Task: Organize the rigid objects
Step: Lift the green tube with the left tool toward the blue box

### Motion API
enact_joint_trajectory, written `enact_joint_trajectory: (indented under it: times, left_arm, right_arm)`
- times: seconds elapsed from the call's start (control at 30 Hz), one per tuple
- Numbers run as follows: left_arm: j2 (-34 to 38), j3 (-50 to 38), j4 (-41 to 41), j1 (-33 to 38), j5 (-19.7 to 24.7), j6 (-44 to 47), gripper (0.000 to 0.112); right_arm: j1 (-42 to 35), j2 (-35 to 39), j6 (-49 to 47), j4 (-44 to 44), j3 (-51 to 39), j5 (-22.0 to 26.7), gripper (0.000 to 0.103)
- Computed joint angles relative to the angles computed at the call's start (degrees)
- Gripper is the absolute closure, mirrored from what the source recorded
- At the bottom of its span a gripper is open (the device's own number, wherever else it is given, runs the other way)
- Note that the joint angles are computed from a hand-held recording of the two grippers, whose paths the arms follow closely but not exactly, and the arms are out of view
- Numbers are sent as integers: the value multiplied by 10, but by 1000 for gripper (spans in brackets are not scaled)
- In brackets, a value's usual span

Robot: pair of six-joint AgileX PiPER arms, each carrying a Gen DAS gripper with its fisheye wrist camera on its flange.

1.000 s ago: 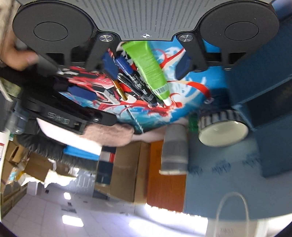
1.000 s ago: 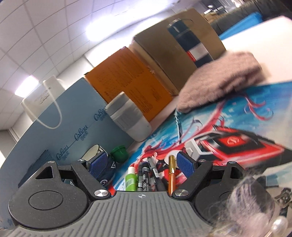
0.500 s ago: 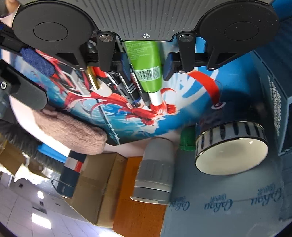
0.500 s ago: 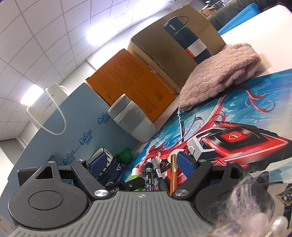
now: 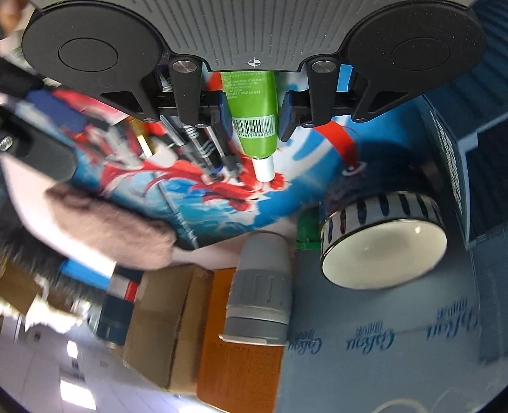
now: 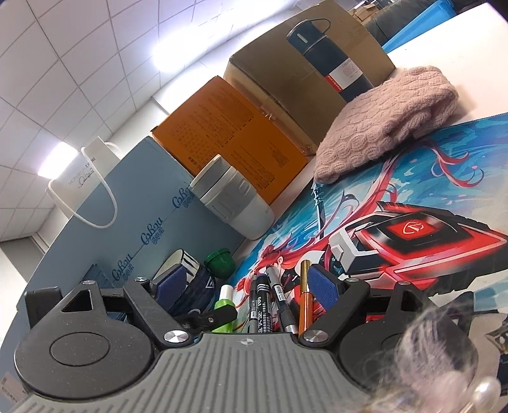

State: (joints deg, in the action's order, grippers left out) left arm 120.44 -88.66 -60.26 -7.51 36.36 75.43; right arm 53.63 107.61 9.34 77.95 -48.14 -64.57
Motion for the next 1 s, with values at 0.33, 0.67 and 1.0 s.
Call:
enact_joint_trajectory:
  times: [0.33,0.67,1.0]
  left_arm:
    - [9,6,4,-27,-69,20,83]
    - [-47,73,-166,56,53,176,85]
    - [-93,124,-288,194,231,230,90]
  right_arm:
    - [-2,0,-10,4,-5,9,21]
    - [-7,5,-4,-29,0,18,20]
    - [8,18,-40,-77,-15,3,21]
